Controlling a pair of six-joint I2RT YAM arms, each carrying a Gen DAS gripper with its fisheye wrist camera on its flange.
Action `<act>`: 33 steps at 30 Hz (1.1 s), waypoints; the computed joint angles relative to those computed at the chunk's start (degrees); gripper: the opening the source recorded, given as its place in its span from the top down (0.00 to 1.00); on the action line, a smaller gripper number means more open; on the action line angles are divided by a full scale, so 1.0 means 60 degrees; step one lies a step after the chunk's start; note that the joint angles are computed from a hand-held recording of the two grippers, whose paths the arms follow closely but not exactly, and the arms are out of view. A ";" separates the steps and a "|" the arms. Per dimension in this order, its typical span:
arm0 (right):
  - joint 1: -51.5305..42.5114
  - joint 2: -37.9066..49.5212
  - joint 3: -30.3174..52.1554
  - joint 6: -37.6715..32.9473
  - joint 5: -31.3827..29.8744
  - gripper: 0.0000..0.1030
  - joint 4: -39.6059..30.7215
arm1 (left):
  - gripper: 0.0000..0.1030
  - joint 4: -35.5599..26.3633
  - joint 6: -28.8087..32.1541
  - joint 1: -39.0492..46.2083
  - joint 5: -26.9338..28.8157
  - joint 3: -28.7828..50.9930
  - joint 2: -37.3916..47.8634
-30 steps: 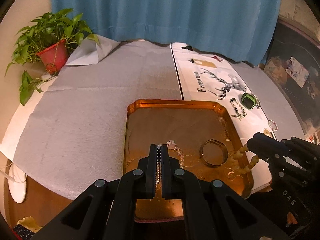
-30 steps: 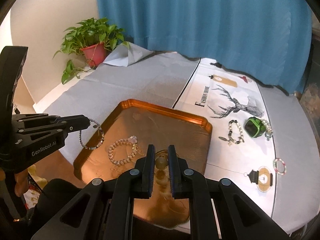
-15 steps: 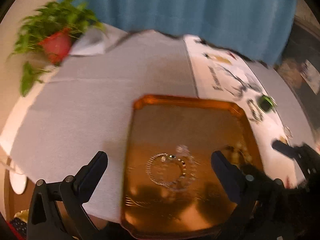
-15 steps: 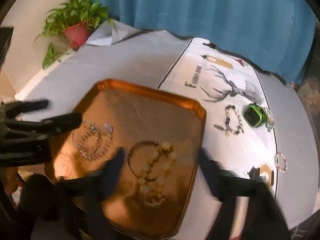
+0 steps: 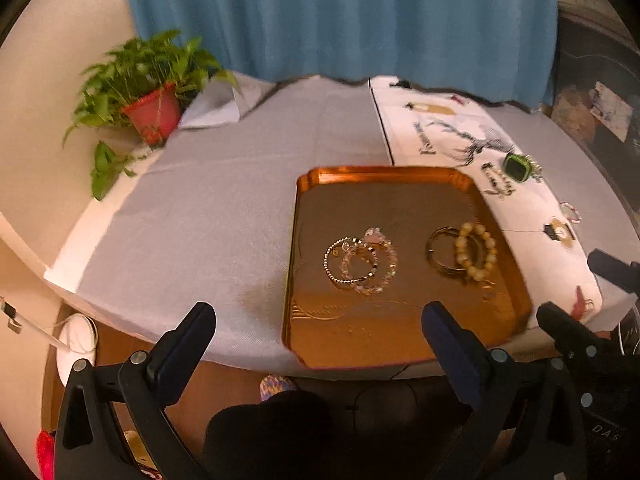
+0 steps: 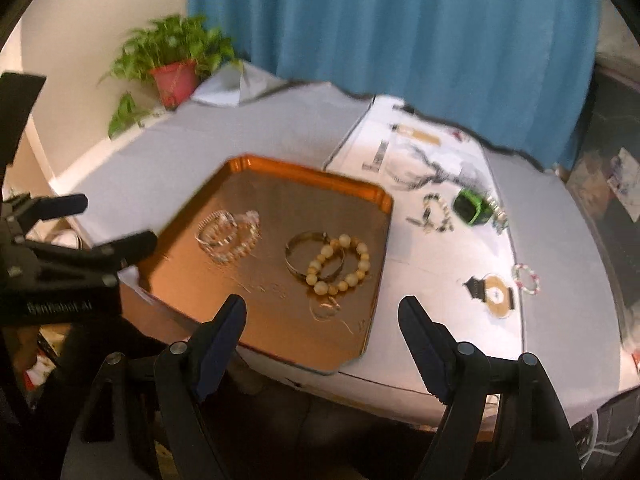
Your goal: Organize jewelry
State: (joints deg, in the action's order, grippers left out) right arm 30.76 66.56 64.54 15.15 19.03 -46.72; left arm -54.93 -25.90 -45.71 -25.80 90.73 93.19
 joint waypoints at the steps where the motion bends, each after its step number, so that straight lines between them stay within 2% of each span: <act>1: 0.0156 -0.0134 0.0040 0.0057 0.0148 0.23 -0.0089 | 0.01 -0.0118 -0.0067 -0.0119 -0.0096 0.0040 -0.0105; 9: 0.2082 -0.1287 0.0388 0.1130 0.1793 0.23 -0.1493 | 0.01 -0.1297 -0.1100 -0.1196 -0.0956 0.0310 -0.1060; 19: 0.4108 -0.2071 0.0704 0.2861 0.3503 0.23 -0.3197 | 0.01 -0.2158 -0.1853 -0.2538 -0.1975 0.0687 -0.1375; 28: 0.4989 -0.2265 0.0816 0.3771 0.4089 0.23 -0.4008 | 0.01 -0.2621 -0.2164 -0.3131 -0.2465 0.1025 -0.1335; 33: 0.5167 -0.2227 0.0872 0.3908 0.4201 0.23 -0.4124 | 0.01 -0.2688 -0.2310 -0.3175 -0.2542 0.0905 -0.1430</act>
State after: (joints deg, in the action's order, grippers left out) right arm 61.76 53.20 69.77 38.60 44.23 -71.46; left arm -71.06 -39.75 -64.76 -41.05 96.16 84.61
